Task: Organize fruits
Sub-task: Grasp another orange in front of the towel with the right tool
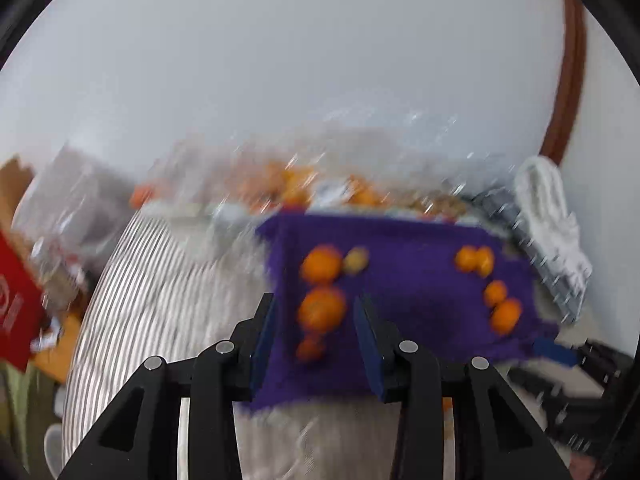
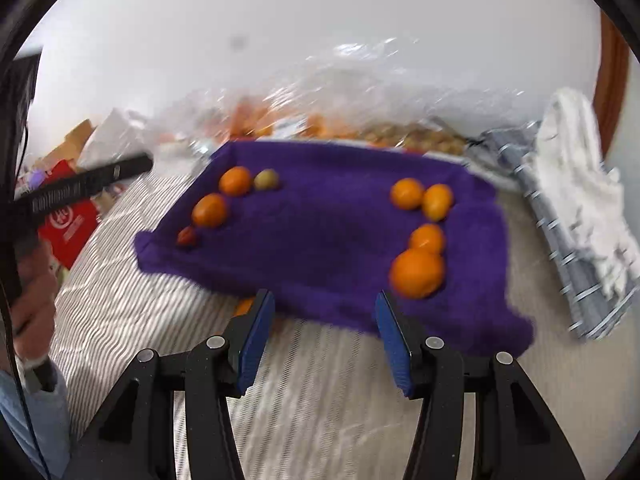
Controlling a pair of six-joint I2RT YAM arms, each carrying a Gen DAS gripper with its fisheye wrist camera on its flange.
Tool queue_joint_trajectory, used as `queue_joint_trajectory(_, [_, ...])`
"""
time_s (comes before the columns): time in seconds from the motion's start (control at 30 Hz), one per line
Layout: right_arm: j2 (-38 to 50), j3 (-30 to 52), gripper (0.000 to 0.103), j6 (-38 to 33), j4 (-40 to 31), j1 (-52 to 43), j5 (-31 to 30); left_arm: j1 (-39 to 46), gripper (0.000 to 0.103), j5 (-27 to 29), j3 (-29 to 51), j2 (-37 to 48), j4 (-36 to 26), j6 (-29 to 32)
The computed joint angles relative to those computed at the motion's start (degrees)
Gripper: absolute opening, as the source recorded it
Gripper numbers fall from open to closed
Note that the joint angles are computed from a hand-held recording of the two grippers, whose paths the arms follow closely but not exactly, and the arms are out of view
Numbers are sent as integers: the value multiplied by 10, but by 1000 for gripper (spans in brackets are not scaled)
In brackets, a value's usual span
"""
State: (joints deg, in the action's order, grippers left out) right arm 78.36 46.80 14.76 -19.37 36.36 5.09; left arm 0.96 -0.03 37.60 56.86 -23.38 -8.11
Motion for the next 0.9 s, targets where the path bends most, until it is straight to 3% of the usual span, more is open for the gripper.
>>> queue_joint_trajectory(0.17, [54,3,53,54,30,39,-7,114,38,67,-100,-68,-12,41])
queue_joint_trajectory(0.3, [107,26,53,73,36,71,27,166,39,92,-146,-91,-17,78])
queue_joint_trajectory(0.37, [126,27,53,80,52,79,38,170,50,92,-156,-91,-14,87])
queue_joint_trajectory(0.63, [184,53,50,97,64,79,46,144,51,64,-187,-90,15,94])
queue_joint_trajectory(0.73, [191,52,44,97,72,77,43,140,52,61,-191,-96,16,95])
queue_joint_trajectory(0.8, [187,47,33,98,78,80,47,153,53,77,-190,-89,20,99])
queue_joint_trajectory(0.9, [175,40,33,101,84,80,41,169,53,94,-191,-91,19,100])
